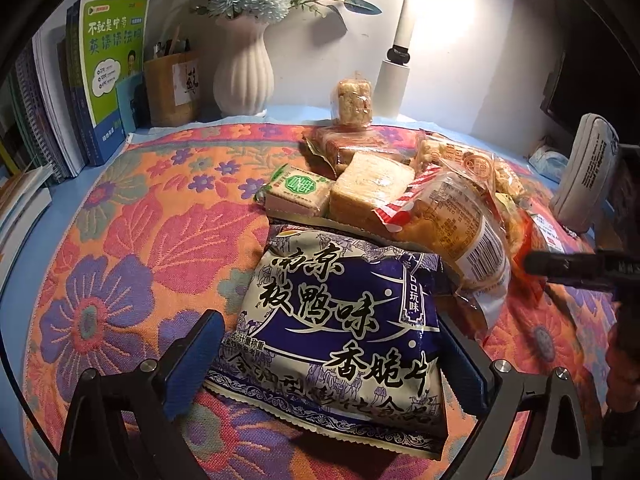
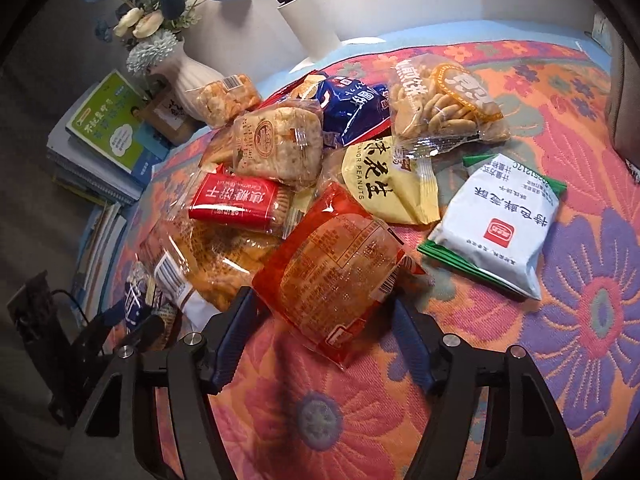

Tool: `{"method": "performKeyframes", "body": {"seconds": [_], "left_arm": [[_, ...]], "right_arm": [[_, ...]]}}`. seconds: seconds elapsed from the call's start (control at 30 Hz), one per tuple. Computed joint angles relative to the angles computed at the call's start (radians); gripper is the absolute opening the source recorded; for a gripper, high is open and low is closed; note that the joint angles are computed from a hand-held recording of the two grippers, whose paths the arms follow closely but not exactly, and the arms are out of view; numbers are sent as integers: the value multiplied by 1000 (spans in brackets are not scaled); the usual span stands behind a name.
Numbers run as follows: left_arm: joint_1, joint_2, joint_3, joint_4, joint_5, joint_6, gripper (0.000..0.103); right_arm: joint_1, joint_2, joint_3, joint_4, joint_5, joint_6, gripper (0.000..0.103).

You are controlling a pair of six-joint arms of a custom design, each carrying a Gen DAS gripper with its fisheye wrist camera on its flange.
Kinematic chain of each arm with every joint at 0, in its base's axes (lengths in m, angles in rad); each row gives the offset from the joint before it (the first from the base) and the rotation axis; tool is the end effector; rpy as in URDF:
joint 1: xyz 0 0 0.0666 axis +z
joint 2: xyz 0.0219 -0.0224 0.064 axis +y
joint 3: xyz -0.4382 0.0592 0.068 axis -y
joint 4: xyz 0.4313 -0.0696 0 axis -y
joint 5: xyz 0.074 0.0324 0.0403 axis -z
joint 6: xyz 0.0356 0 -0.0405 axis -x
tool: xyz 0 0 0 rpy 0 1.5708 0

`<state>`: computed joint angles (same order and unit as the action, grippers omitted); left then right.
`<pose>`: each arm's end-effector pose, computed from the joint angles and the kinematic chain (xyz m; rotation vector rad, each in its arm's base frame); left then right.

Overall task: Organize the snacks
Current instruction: 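Grasp the blue-and-white chip bag with the left tool while the right tool grasps the red bread bag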

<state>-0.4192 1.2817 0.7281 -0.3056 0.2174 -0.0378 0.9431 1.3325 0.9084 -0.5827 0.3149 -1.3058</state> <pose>0.3620 -0.1702 0.2607 0.6513 2.3622 -0.4348 0.2648 0.3455 0.3037 0.5813 2.5132 0.4968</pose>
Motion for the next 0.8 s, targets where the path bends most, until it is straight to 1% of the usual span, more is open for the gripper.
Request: {"method": "performKeyframes", "body": {"seconds": [0.1,0.17,0.23,0.33,0.4,0.47,0.5,0.53,0.57,0.63,0.67,0.73,0.8], "left_arm": [[18,5,3,-6,54,-2,100],[33,11,7,-11,92,6,101],[43,21,14,-21,122,12,102],[51,26,17,-26,144,19,102],[50,27,17,-25,147,18,102],[49,26,16,-24,142,18,102],[48,25,16,-24,140,17,102],[46,25,15,-21,134,16,102],[43,23,13,-17,123,17,102],[38,20,11,-15,102,11,101],[32,14,7,-8,83,10,95],[24,5,-1,-1,52,8,88],[17,-6,-10,11,35,3,84]], "right_arm": [[-11,20,21,-10,17,-4,70],[-18,25,21,3,15,-12,74],[-21,17,7,31,7,-33,77],[-34,-12,-32,98,-20,-73,78],[-46,-31,-64,155,-29,-118,78],[-56,-34,-75,180,-30,-148,77],[-56,-28,-67,166,-21,-151,75],[-52,-15,-46,122,-1,-145,65],[-46,6,-16,59,24,-127,57],[-26,34,19,-4,76,-90,53],[-18,40,27,-24,92,-82,52],[-4,47,35,-51,106,-67,50],[11,39,30,-58,119,-57,49]]}}
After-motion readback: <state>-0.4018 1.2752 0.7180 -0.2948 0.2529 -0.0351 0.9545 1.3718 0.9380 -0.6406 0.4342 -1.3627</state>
